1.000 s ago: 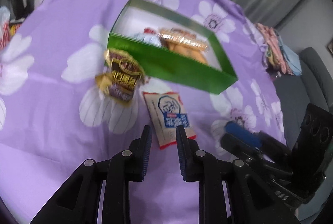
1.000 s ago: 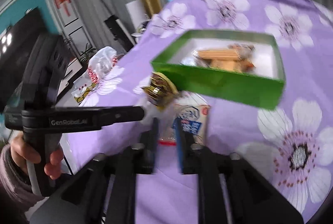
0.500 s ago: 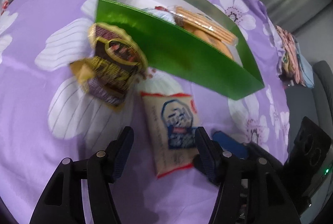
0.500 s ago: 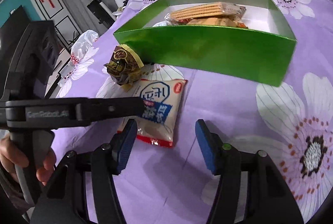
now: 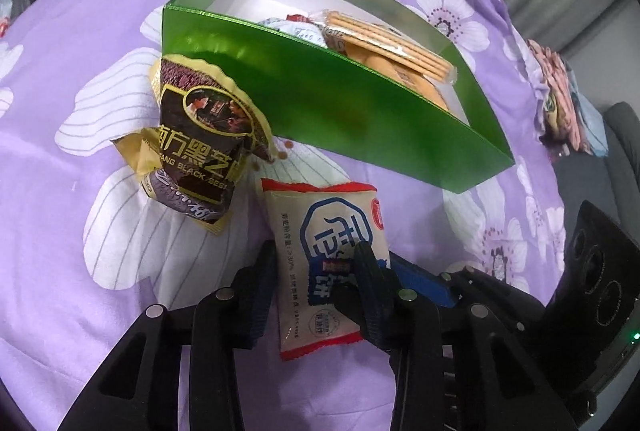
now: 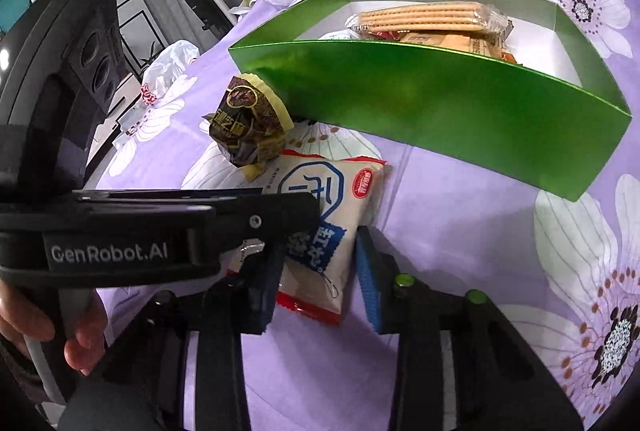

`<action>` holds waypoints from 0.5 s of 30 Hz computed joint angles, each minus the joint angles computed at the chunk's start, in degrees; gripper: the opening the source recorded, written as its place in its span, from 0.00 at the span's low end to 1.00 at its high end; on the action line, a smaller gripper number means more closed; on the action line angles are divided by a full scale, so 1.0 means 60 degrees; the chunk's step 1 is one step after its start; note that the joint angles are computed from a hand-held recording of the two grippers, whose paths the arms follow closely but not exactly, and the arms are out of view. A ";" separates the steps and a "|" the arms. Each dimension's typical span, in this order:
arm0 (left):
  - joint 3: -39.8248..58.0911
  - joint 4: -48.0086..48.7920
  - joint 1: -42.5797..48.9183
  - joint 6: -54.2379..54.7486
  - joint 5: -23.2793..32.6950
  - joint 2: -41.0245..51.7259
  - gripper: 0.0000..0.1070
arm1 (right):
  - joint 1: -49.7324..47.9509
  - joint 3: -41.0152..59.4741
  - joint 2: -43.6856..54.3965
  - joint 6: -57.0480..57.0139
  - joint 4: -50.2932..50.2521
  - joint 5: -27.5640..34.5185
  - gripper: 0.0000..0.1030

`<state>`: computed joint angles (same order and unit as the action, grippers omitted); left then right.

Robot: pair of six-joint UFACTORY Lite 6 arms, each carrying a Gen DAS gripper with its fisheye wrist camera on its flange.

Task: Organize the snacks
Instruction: 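Lift the white-and-blue biscuit bag with both grippers over the green box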

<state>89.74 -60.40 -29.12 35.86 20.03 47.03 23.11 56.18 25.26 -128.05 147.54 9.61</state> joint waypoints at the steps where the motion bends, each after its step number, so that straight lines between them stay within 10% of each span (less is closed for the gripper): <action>1: -0.0135 -0.0247 0.0004 0.0247 0.0002 -0.0099 0.37 | 0.0063 -0.0108 -0.0113 -0.0576 0.0636 -0.0030 0.33; 15: -0.1321 -0.1325 -0.0376 0.1489 -0.0326 -0.1685 0.36 | 0.0332 -0.1558 -0.2156 -0.4502 0.4915 -0.0009 0.28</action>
<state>81.81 -68.35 -31.37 44.79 18.07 36.92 25.10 46.83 12.33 -155.05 177.03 9.56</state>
